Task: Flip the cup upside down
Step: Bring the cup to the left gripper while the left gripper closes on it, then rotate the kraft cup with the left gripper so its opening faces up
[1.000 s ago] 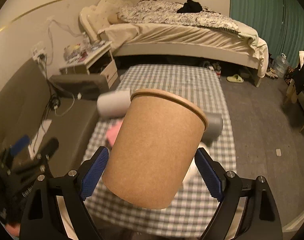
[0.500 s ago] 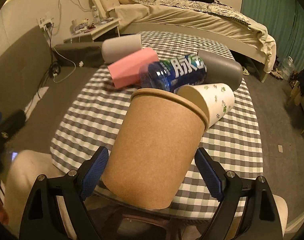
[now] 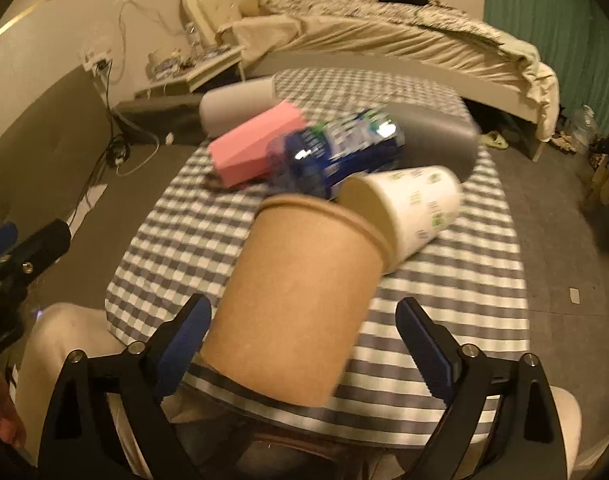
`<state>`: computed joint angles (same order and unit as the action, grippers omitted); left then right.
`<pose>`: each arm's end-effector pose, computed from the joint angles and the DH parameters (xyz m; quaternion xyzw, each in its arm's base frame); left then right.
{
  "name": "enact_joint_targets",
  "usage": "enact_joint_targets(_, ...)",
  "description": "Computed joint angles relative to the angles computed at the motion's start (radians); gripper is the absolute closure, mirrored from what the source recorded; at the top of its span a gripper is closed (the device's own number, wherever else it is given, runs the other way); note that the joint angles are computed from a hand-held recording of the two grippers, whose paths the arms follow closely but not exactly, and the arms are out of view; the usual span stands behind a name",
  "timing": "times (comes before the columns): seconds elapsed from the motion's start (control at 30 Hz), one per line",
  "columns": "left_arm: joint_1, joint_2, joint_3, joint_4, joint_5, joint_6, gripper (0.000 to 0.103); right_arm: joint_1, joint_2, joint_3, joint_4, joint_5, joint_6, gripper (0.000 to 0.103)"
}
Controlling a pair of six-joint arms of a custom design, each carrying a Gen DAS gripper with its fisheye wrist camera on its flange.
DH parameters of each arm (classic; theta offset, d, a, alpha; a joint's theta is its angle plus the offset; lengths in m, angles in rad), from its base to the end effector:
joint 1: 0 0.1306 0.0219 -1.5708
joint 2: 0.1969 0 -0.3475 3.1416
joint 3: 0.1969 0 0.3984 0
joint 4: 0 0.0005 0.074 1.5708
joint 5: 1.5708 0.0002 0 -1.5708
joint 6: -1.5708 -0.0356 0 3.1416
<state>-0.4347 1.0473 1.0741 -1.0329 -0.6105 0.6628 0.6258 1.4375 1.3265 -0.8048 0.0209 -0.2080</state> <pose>0.3383 -0.1351 0.3831 -0.1874 0.9005 0.1076 0.3773 0.4113 0.2957 0.3462 -0.1931 0.9269 0.1212 0.2981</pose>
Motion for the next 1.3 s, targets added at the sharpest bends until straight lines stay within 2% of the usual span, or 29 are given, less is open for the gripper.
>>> enact_joint_targets(0.17,-0.034,0.042,0.022,0.007,0.021,0.0,0.002,-0.054,-0.116,-0.086,0.072,0.041,-0.008,0.007)
enact_joint_targets(0.3,-0.071,0.089,0.04,0.032,0.089,0.01,0.002,-0.112,-0.178,-0.143,0.104,0.084,-0.039,0.007)
enact_joint_targets(0.47,-0.124,0.171,0.075,0.079,0.194,0.007,0.002,-0.195,-0.218,-0.19,0.115,0.08,-0.098,0.007)
enact_joint_targets(0.83,-0.146,0.288,0.111,0.145,0.299,-0.009,0.004,-0.293,-0.245,-0.243,0.116,0.014,-0.152,0.007)
enact_joint_targets(0.87,-0.144,0.291,0.108,0.148,0.309,-0.009,0.007,-0.298,-0.24,-0.24,0.112,0.006,-0.154,0.007)
enact_joint_targets(0.9,-0.142,0.295,0.104,0.154,0.321,-0.011,0.017,-0.302,-0.239,-0.241,0.11,0.003,-0.156,0.007)
enact_joint_targets(0.93,-0.138,0.297,0.102,0.154,0.34,-0.014,0.023,-0.306,-0.237,-0.241,0.108,0.0,-0.158,0.007)
enact_joint_targets(1.0,-0.138,0.297,0.098,0.162,0.345,-0.025,0.025,-0.312,-0.235,-0.244,0.106,-0.007,-0.162,0.007)
enact_joint_targets(1.2,-0.146,0.27,0.1,0.126,0.335,-0.052,0.025,-0.326,-0.222,-0.237,0.1,-0.022,-0.184,0.007)
enact_joint_targets(1.3,-0.142,0.247,0.111,0.066,0.321,-0.044,0.025,-0.321,-0.221,-0.235,0.103,-0.023,-0.184,0.007)
